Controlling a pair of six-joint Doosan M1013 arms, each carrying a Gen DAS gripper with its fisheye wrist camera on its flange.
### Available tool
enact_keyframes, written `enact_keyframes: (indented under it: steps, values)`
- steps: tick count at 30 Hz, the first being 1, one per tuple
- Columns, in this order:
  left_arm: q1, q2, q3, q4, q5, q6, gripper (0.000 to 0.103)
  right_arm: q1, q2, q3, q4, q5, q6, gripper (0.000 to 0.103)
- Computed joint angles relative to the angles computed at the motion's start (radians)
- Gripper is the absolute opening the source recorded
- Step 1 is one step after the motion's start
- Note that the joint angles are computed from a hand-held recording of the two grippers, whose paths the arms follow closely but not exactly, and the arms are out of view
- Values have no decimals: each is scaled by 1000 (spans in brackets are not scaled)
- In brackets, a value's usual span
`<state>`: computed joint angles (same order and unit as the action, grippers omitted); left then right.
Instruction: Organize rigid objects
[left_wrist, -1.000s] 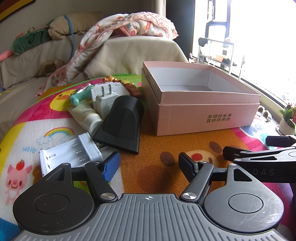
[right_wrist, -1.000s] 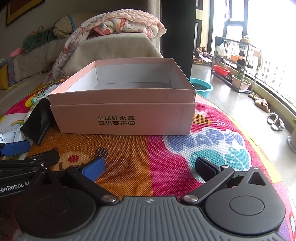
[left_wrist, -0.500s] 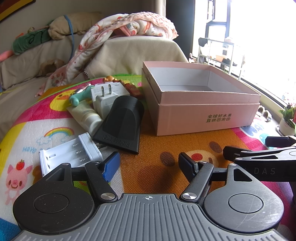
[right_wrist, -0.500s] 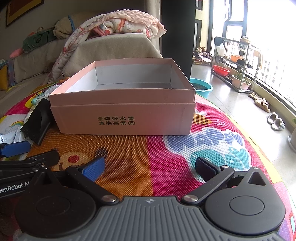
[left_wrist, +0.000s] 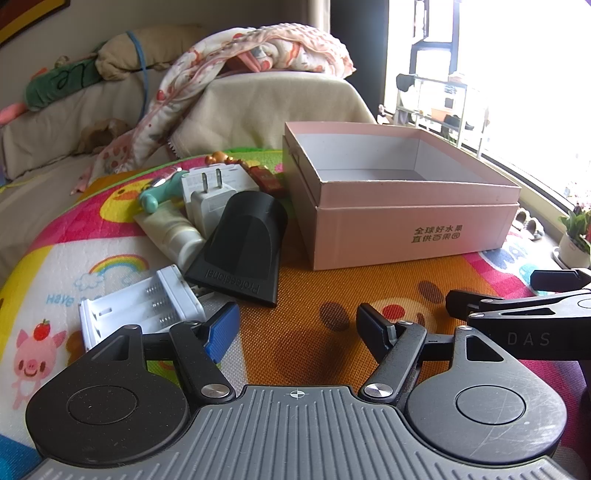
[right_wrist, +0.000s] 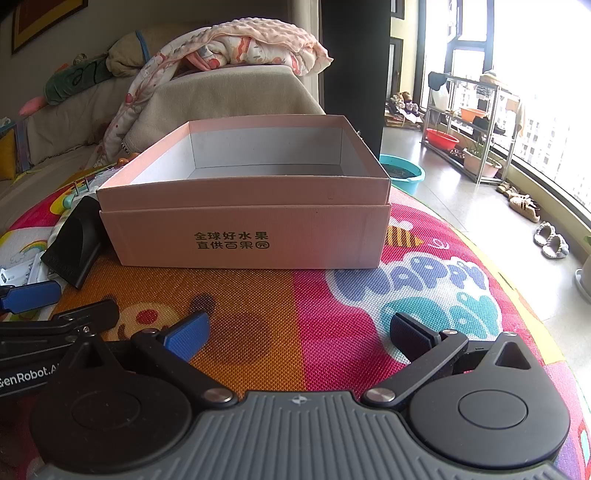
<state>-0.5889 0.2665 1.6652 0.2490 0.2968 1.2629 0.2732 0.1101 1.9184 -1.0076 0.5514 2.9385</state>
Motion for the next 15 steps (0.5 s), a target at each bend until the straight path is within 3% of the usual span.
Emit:
enact_keyframes:
  steps: [11, 13, 15]
  values:
    - [-4, 1, -1, 35, 4, -26, 76, -3, -2, 0, 15, -7, -7, 103]
    - [-6, 1, 0, 43, 4, -32, 76, -13, 1, -22, 129, 5, -123, 103]
    - [2, -3, 3, -35, -4, 35, 74, -28, 3, -45, 248, 14, -246, 103]
